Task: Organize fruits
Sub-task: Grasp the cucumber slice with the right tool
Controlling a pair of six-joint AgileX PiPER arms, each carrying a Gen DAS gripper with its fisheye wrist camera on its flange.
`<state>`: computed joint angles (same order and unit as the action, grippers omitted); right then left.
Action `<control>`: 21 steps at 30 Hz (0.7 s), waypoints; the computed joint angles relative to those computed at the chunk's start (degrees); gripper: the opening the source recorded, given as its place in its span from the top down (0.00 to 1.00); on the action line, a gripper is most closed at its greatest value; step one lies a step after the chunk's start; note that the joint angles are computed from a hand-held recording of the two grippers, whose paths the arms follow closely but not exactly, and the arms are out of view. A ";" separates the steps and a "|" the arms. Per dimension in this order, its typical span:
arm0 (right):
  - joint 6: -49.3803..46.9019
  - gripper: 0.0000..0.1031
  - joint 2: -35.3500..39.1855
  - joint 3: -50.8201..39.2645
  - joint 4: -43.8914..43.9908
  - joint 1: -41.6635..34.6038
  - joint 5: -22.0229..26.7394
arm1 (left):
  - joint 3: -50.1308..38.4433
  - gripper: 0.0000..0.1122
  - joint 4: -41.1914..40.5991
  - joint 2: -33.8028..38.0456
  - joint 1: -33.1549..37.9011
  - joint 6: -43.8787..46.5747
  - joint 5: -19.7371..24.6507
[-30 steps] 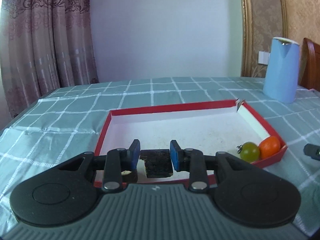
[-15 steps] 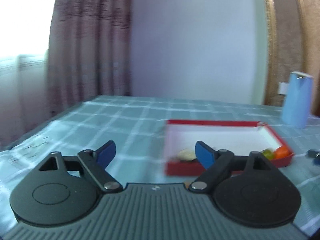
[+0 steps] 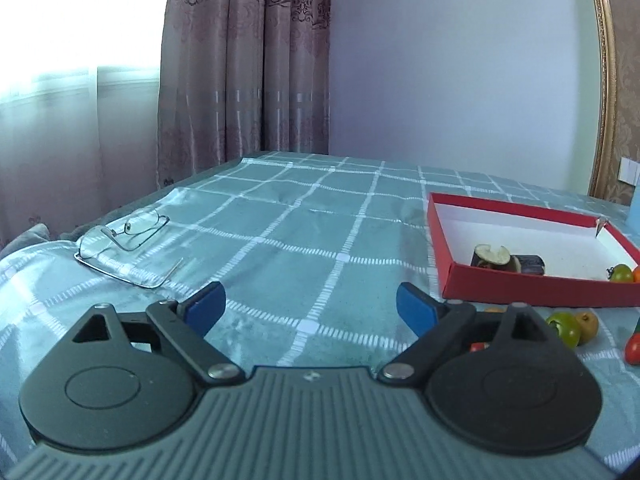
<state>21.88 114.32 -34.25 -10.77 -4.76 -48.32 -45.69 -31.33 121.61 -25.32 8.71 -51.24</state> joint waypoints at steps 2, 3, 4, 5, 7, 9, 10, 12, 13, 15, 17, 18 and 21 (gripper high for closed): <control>-0.60 0.44 0.09 -0.57 0.85 1.37 0.57 | 0.64 0.18 1.03 0.01 0.22 -1.42 -0.79; -0.63 0.44 0.23 -1.05 0.76 1.64 1.05 | 0.68 0.18 2.03 -0.09 0.57 -2.15 -0.49; -1.07 0.44 0.19 -1.42 1.37 2.27 1.71 | 0.92 0.18 2.42 -0.15 0.79 -2.98 -0.58; -1.57 0.44 0.17 -1.72 2.07 2.96 2.18 | 0.77 0.19 2.48 -0.11 1.10 -3.37 -0.45; -2.12 0.44 0.30 -2.27 2.07 3.84 2.60 | 0.54 0.19 3.36 -0.24 1.56 -3.99 0.40; -4.10 0.44 0.22 -3.00 4.31 5.39 4.03 | 0.56 0.19 2.81 -0.30 1.39 -3.68 0.38; -5.23 0.44 0.23 -3.63 5.77 6.12 5.20 | 0.61 0.19 2.91 -0.28 1.37 -3.58 0.27; -7.49 0.44 0.26 -4.84 8.40 7.38 7.45 | 0.84 0.19 2.72 -0.20 1.12 -3.39 -0.44; -7.83 0.44 0.32 -5.52 8.40 7.64 8.65 | 0.86 0.19 2.55 -0.18 1.07 -3.36 -0.51; -10.18 0.45 0.37 -6.41 11.05 8.63 10.44 | 0.73 0.19 2.87 -0.21 1.25 -3.51 -0.16; -11.73 0.44 0.53 -7.15 13.12 9.20 11.32 | 0.61 0.19 2.92 -0.25 1.44 -3.88 0.24; -11.84 0.44 0.63 -7.45 13.29 9.28 11.68 | 0.54 0.19 3.04 -0.30 1.57 -3.95 0.55; -10.88 0.45 0.76 -7.75 12.27 8.94 12.12 | 0.36 0.19 3.53 -0.36 1.89 -4.25 1.18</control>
<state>11.00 115.08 -42.00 1.50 4.18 -36.20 -45.33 -27.80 121.25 -23.43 4.46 -50.06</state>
